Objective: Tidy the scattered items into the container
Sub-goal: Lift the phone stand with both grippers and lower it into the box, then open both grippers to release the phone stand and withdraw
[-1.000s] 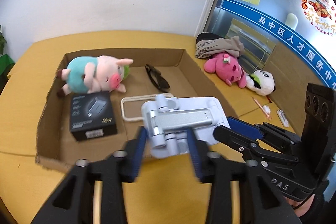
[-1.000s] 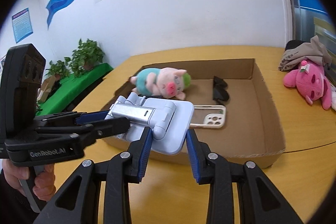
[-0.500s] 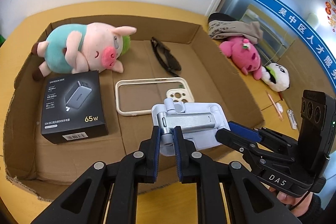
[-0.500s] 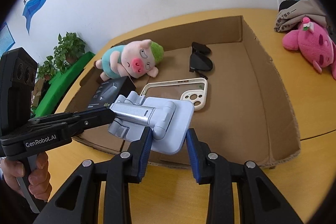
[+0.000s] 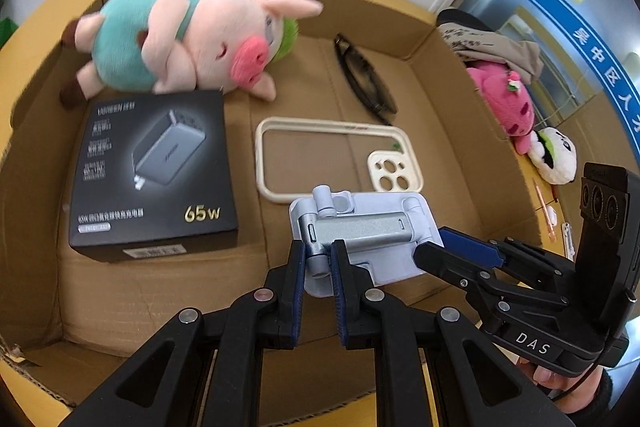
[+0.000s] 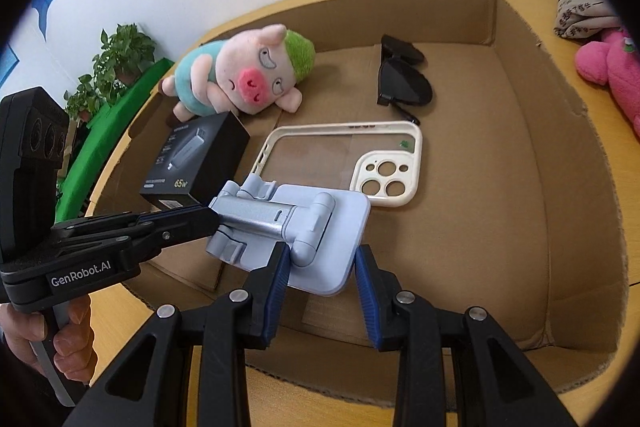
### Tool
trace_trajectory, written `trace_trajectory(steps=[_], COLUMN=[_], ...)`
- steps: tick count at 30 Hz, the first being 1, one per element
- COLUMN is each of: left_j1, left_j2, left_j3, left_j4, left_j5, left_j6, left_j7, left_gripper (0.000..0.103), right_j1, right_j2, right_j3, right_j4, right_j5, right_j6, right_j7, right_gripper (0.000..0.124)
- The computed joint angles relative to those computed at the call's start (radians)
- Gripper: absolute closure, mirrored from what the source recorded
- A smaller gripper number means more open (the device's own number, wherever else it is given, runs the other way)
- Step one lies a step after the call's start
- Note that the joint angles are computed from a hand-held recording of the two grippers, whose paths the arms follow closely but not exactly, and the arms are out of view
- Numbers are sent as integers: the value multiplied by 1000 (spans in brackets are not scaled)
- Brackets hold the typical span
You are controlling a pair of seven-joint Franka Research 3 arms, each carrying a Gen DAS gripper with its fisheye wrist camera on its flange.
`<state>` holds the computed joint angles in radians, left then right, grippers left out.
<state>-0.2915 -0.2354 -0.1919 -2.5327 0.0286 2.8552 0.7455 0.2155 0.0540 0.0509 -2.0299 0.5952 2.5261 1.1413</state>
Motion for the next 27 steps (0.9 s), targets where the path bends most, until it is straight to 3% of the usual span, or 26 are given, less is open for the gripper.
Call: trace_trajectory(steps=[10,18,20,22,24,27], left_j1=[-13,-8,15,56,141,256], left_j2=[41,32,8,-38,-108,-241], left_j3=[10,11,-10,-52,-138,-283], left_j4=[29,15,-2,-24,-43,-58], left_j5=[-85,-128,-79,20,201,459], left_j6=[-70,-61,-54,-43,-46,-101], left_j7=[53,71,15,-87,-254,-464], left_gripper=[90,90,83,47,28,15], right_j1=[2,-13,-17,-15,-5,17], right_j2=[62,75,56,18,-41,-138], right_j3=[-4,-2,0,2,4,15], right_j4=[77,99,79,40,-21,-139], right_j5=[-143,-100,-66,-37,-34,-109], right_j6=[-120,-162,-147,-99,-16,157], right_j7=[101,110,91,72,59,77], right_gripper=[92,88,84,74,63,52])
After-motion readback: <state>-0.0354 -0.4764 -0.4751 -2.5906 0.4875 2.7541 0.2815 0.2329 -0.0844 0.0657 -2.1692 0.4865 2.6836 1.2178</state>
